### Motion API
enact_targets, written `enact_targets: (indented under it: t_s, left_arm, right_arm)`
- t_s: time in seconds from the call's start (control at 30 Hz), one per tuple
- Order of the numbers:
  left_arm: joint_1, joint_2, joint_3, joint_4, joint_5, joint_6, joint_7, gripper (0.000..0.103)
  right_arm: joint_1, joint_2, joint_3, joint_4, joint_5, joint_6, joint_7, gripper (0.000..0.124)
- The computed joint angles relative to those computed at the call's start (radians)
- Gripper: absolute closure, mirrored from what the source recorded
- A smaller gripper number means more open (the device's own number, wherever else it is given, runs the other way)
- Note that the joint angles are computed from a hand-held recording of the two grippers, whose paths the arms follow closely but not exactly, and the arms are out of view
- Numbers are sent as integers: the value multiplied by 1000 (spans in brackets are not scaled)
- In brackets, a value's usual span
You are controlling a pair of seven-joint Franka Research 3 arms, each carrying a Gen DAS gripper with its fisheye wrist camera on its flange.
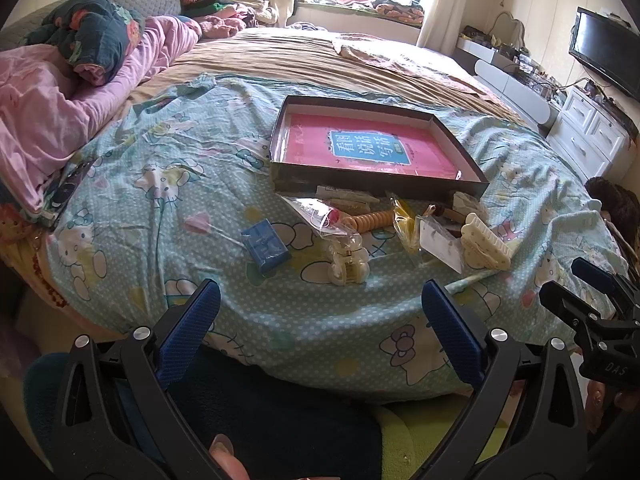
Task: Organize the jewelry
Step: 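Move both tools toward the jewelry pile in front of the box, then grasp the white comb-shaped clip with the right tool while the left tool grasps the blue case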
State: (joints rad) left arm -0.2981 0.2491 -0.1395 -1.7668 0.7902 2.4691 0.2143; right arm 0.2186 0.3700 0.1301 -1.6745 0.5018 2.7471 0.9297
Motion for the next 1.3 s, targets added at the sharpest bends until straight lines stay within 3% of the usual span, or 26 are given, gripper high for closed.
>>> enact_targets:
  t_s: [0.37, 0.73, 1.3]
  left_arm:
    - [-2, 2, 1, 9, 1, -17, 6, 9]
    - [9, 11, 12, 15, -8, -41, -11, 9]
    - [69, 44, 21, -9, -105, -66, 20, 9]
  right_arm:
    - [2, 2, 2, 5, 0, 6, -10, 25]
    - [-2, 52, 22, 84, 20, -53, -48, 25]
    - [29, 208, 1, 302, -60, -140, 10, 25]
